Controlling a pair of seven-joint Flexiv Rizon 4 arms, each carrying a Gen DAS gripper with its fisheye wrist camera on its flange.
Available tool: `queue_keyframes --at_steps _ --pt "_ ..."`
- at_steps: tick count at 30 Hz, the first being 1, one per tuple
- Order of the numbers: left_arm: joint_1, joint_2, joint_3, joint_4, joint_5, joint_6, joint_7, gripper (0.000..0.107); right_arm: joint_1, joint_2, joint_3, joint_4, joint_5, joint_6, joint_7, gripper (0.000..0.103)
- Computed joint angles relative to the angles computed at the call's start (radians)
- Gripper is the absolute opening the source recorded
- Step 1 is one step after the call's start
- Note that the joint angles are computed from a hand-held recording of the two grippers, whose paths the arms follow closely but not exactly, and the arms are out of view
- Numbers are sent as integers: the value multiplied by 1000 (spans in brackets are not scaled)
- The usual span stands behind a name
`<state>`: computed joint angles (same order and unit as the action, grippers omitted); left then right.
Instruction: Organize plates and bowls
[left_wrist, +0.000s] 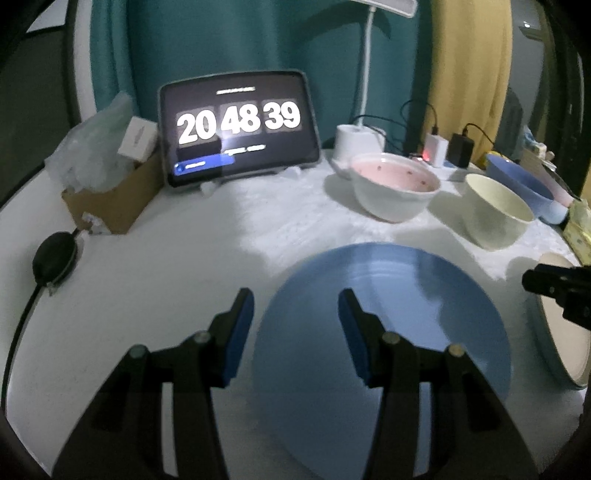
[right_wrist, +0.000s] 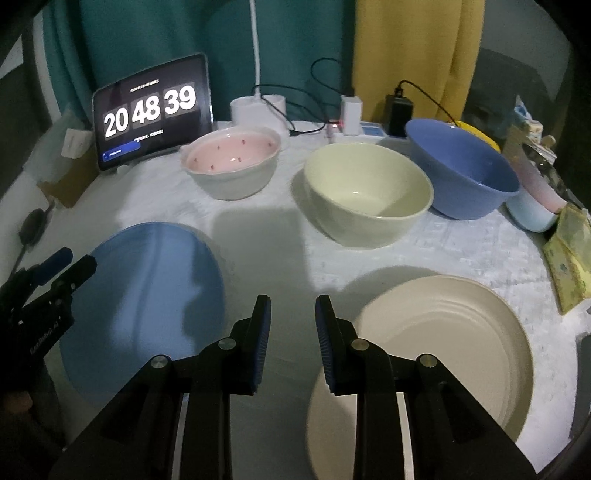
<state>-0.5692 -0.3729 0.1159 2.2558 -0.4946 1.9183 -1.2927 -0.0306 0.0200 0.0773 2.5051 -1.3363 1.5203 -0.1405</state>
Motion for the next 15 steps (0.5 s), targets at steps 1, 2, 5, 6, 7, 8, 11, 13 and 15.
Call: queue_keyframes --at_steps 1,2,5,6,7,8,11,13,15 --pt "3 0 0 1 1 0 -2 49 5 -6 3 -3 11 -3 -7 27" --pt "8 0 -1 2 2 0 -5 49 10 -12 5 -6 19 -5 -12 27" --pt "19 -3 -2 2 7 -4 -9 49 26 -24 7 -14 38 -12 -25 27" --pt "26 -3 -6 2 12 -7 -12 49 30 -28 6 -16 43 -14 -26 27" --pt "30 -2 -8 3 16 -10 -15 49 35 -33 5 -19 47 -14 -27 27" --pt "37 -1 -11 5 22 -14 -18 49 40 -37 5 -21 53 -16 -29 27" --pt "66 4 -27 10 45 -32 -38 49 57 -51 4 -27 77 -16 -44 27" --pt "83 8 -34 11 63 -40 -55 49 68 -60 3 -30 95 -14 -56 27" --pt "87 11 -29 12 77 -49 -67 49 79 -68 0 -33 102 -11 -59 27"
